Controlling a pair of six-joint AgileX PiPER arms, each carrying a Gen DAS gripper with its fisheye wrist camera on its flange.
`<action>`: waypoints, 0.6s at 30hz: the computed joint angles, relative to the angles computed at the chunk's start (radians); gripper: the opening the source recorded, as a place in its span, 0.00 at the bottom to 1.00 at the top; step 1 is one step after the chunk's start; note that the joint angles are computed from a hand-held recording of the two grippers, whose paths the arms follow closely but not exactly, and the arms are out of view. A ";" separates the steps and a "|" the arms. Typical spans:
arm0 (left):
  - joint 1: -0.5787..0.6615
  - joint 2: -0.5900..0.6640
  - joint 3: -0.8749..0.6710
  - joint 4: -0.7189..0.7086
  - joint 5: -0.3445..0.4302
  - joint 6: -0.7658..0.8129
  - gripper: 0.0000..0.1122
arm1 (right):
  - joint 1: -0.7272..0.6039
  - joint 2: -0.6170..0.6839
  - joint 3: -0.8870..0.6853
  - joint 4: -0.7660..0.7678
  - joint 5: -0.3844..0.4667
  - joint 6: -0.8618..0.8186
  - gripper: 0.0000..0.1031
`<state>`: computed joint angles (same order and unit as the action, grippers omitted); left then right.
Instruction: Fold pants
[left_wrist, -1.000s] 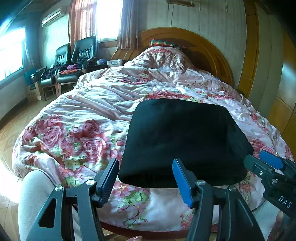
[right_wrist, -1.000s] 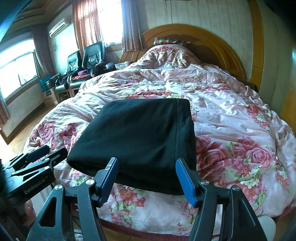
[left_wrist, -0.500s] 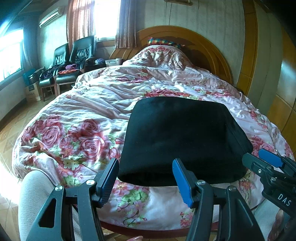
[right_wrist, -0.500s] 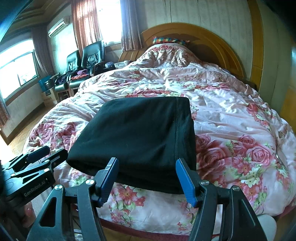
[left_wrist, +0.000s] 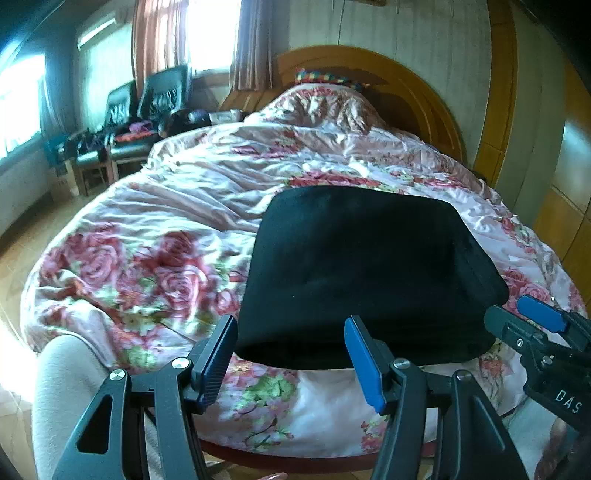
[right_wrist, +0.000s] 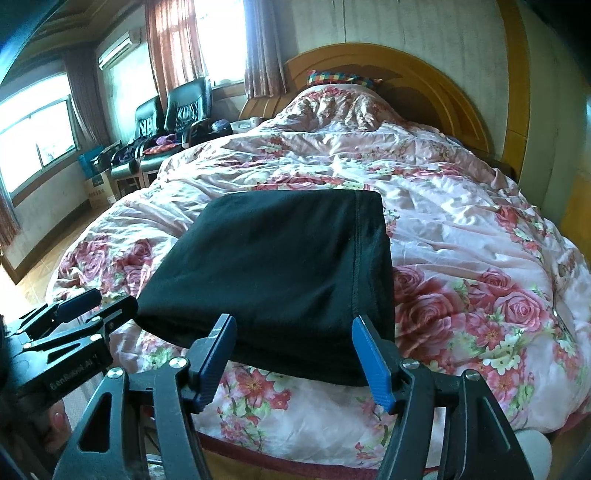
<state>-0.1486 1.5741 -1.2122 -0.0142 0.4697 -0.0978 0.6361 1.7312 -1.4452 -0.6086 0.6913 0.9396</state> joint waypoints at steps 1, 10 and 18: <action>0.015 0.020 -0.023 -0.060 0.016 0.064 0.54 | -0.014 0.011 -0.013 0.019 0.003 -0.022 0.69; 0.152 0.260 -0.302 -0.333 0.113 0.297 0.54 | -0.128 0.152 -0.172 0.066 0.063 -0.129 0.75; 0.217 0.495 -0.567 -0.464 0.285 0.481 0.54 | -0.240 0.286 -0.306 0.283 0.083 -0.316 0.89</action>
